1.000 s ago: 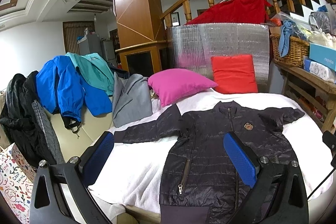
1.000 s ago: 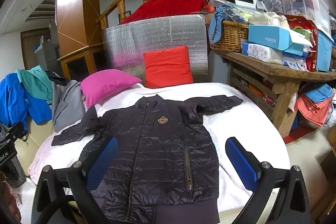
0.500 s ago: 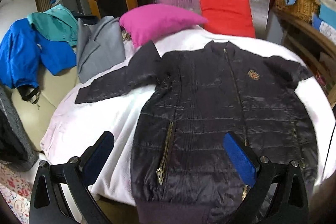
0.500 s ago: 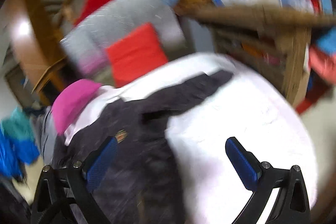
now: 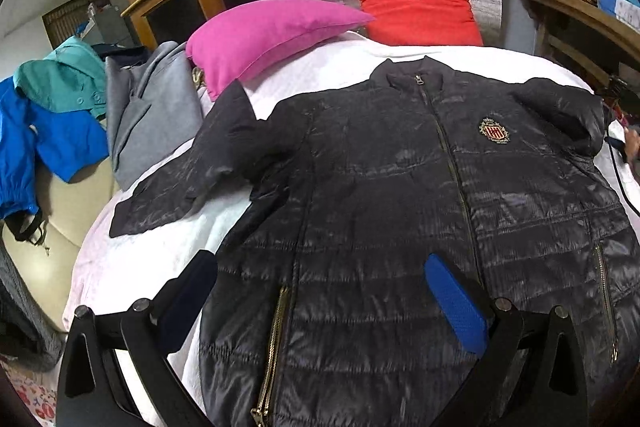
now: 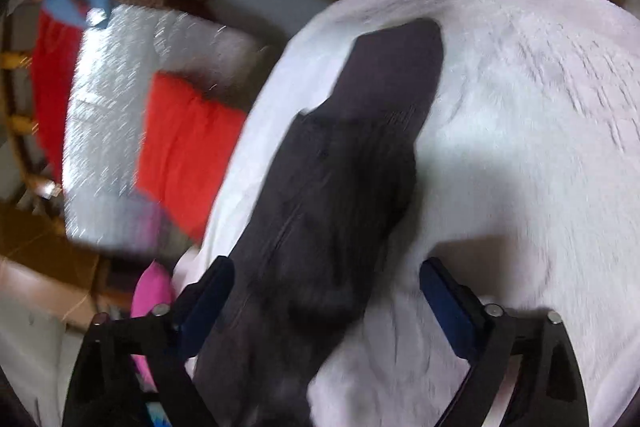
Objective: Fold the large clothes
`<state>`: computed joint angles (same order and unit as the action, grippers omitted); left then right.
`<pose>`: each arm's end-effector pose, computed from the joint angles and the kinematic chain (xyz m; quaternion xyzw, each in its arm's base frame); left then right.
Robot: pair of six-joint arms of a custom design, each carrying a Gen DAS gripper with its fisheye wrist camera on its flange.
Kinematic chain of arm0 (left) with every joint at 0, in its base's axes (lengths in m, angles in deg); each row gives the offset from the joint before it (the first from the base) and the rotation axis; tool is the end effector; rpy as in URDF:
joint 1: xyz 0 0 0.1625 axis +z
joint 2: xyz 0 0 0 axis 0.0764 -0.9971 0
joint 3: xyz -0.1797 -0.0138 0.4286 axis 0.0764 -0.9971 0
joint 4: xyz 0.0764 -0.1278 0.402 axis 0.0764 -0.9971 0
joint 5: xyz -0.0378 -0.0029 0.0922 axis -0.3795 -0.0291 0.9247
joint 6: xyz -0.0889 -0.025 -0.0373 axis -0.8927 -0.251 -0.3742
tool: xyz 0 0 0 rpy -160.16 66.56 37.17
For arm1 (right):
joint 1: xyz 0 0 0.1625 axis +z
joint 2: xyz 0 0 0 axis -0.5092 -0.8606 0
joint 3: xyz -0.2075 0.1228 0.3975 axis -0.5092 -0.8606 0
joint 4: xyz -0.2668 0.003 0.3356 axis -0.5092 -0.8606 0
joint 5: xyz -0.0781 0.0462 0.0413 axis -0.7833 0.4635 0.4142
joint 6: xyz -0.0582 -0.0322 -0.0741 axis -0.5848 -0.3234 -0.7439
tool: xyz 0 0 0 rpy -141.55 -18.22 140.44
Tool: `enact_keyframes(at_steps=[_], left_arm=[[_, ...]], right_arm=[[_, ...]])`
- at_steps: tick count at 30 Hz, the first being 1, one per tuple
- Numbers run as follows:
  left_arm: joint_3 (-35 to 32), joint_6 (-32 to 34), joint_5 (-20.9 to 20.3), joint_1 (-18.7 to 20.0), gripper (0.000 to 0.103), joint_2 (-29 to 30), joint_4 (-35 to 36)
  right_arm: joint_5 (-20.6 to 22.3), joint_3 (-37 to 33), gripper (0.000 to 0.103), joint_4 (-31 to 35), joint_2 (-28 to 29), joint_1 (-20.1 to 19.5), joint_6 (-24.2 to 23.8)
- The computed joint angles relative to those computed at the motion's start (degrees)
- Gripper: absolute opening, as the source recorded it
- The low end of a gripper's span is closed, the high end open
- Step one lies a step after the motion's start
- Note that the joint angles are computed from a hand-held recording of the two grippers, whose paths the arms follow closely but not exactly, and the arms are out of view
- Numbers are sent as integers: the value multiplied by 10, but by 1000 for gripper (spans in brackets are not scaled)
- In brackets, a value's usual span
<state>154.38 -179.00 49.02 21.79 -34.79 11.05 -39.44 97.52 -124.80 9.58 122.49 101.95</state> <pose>-0.1601 -0.3228 0.3648 0.0054 0.7843 -0.3624 0.5035 0.1486 -0.6927 0.1880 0.1789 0.9152 -0.3588 0.0416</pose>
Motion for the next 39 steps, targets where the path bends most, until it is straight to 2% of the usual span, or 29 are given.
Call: enact_keyframes(at_steps=[1, 3, 4, 5, 7, 8, 9, 10, 13, 17, 21, 25, 26, 28, 29, 30, 31, 32, 34, 35, 38, 39], left_arm=[[0, 2, 3, 1, 103, 1, 2], [-1, -4, 6, -2, 103, 2, 15], [-2, -12, 8, -4, 103, 2, 29], [-4, -24, 7, -6, 103, 1, 45], [-7, -44, 2, -12, 103, -8, 69], [-8, -53, -1, -15, 103, -12, 78], [-9, -65, -4, -18, 103, -18, 89], [-11, -83, -8, -24, 103, -27, 107], [-14, -118, -21, -40, 103, -47, 145], [-18, -184, -54, -88, 103, -79, 216], [-20, -246, -106, -148, 103, -104, 295], [-22, -293, -177, -213, 103, -139, 359], [-23, -300, -192, -227, 103, -146, 369], [-27, -316, -223, -254, 103, -160, 392], [-27, -322, -236, -266, 103, -165, 401], [-29, -329, -249, -279, 103, -169, 412], [-30, -335, -260, -289, 103, -173, 421], [-31, -337, -266, -295, 103, -176, 426], [-33, -333, -266, -297, 103, -182, 427], [-35, -327, -257, -288, 103, -183, 424], [-42, -286, -197, -234, 103, -181, 387], [-45, -261, -165, -206, 103, -176, 364]], right_arm=[[-10, -12, 87, -3, 7, 2, 1], [-31, -37, 66, 18, 21, 2, 6], [-43, -46, 43, 23, 27, 2, 8], [-51, -50, 26, 29, 30, 2, 10], [-57, -42, 20, 13, 26, 6, 13], [-56, -31, 15, -13, 22, 13, 2], [-51, -22, 15, -32, 15, 21, -13], [-51, -12, 15, -55, 10, 36, -40], [-43, 2, 15, -67, -5, 77, -80], [-29, 5, 15, -61, -9, 153, -126], [-3, -6, 15, -39, 21, 214, -123], [-7, -14, 15, -30, 82, 267, -123], [-7, -9, 19, -28, 96, 281, -110], [-5, -13, 20, -15, 131, 296, -86], [-2, -19, 29, 3, 144, 300, -82], [9, -27, 54, 31, 157, 303, -77], [18, -52, 74, 65, 172, 301, -75], [33, -53, 87, 93, 178, 299, -69], [62, -51, 87, 124, 186, 294, -72], [92, -42, 87, 143, 185, 286, -78], [170, 8, 87, 176, 154, 257, -109], [179, 31, 87, 175, 138, 248, -126]])
